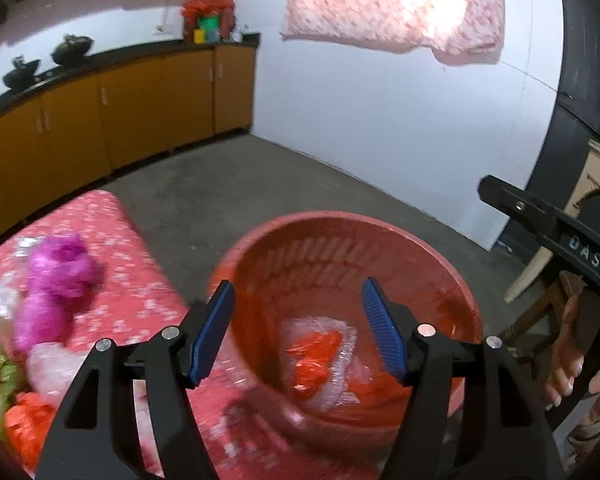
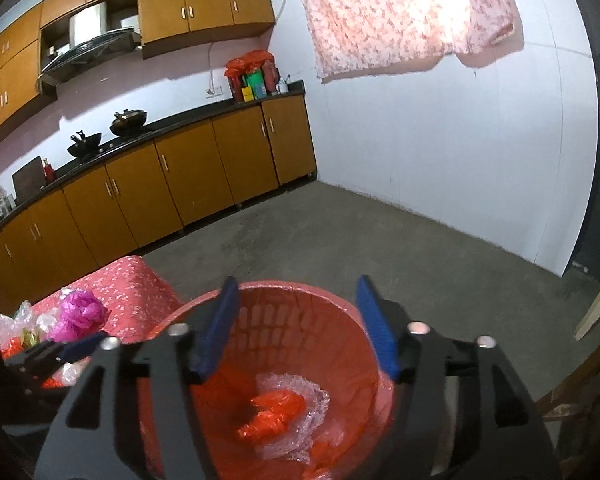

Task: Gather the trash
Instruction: 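Move both tools back over the table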

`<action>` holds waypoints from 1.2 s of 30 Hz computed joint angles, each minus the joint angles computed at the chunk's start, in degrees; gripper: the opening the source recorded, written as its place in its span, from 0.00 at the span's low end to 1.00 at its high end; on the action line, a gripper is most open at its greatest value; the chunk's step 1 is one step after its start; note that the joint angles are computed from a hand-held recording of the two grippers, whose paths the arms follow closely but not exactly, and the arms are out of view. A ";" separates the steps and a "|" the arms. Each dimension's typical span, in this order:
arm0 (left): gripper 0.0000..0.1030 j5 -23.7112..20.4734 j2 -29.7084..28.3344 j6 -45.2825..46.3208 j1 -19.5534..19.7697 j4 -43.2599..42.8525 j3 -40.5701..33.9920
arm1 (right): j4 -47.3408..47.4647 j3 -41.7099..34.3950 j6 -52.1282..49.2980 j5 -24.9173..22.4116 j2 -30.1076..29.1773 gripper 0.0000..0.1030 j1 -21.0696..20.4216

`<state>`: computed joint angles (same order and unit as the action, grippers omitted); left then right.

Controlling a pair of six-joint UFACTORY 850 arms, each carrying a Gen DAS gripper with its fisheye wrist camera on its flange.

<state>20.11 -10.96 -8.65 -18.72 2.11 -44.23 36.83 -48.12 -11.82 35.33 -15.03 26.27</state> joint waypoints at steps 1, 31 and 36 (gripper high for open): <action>0.67 0.54 1.41 2.42 0.18 -2.77 1.22 | 0.38 0.38 -0.80 0.78 0.45 0.77 0.59; 0.92 9.19 30.14 30.92 24.70 -42.60 29.77 | 15.40 -17.51 -22.49 -14.18 -14.63 0.74 17.70; 0.92 8.74 29.02 26.72 27.23 -36.87 30.05 | 23.79 -22.44 -32.94 -19.15 -18.14 0.73 17.22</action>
<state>28.86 18.06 18.07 8.52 -34.76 -14.18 60.63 -70.56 -44.75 16.18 -33.17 43.49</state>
